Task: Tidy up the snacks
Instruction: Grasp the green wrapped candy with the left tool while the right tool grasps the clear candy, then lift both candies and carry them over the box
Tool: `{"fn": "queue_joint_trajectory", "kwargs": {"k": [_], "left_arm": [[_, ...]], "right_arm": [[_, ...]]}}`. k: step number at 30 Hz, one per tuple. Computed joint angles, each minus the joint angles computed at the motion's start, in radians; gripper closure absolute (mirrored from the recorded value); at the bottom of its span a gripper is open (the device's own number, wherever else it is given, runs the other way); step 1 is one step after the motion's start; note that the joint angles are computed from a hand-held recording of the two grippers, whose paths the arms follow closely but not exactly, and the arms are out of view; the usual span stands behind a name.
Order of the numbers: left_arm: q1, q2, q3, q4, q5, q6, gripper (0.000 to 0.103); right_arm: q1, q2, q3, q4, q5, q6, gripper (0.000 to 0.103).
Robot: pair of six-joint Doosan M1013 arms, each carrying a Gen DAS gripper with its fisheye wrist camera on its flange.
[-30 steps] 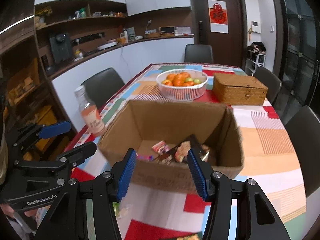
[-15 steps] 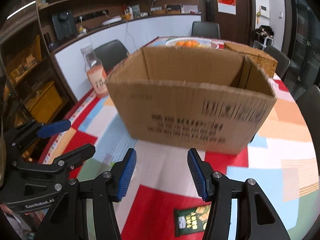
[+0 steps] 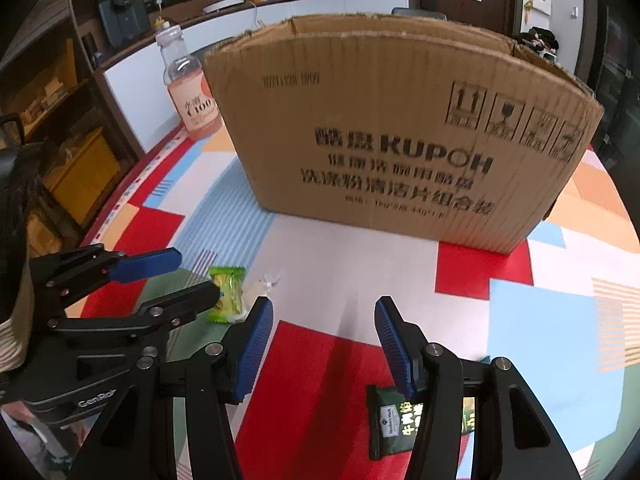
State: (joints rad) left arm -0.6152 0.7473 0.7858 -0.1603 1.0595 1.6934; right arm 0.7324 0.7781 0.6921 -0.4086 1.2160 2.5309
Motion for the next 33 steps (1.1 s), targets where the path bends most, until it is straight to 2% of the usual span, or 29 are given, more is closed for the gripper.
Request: {"fn": "queue_joint_trajectory", "kwargs": {"k": [14, 20, 29, 33], "left_arm": [[0.006, 0.048, -0.052, -0.075, 0.036, -0.024, 0.078], [0.01, 0.039, -0.035, -0.071, 0.014, -0.042, 0.082], [0.015, -0.031, 0.064, 0.025, -0.084, -0.086, 0.082], [0.017, -0.048, 0.092, 0.045, -0.103, -0.087, 0.082]], "right_arm": [[-0.008, 0.014, -0.009, 0.038, 0.012, -0.007, 0.049], [-0.008, 0.025, -0.028, 0.048, 0.019, -0.021, 0.049], [-0.01, 0.078, -0.116, 0.083, 0.052, -0.074, 0.049], [-0.012, 0.113, -0.173, 0.104, 0.075, -0.103, 0.055]]}}
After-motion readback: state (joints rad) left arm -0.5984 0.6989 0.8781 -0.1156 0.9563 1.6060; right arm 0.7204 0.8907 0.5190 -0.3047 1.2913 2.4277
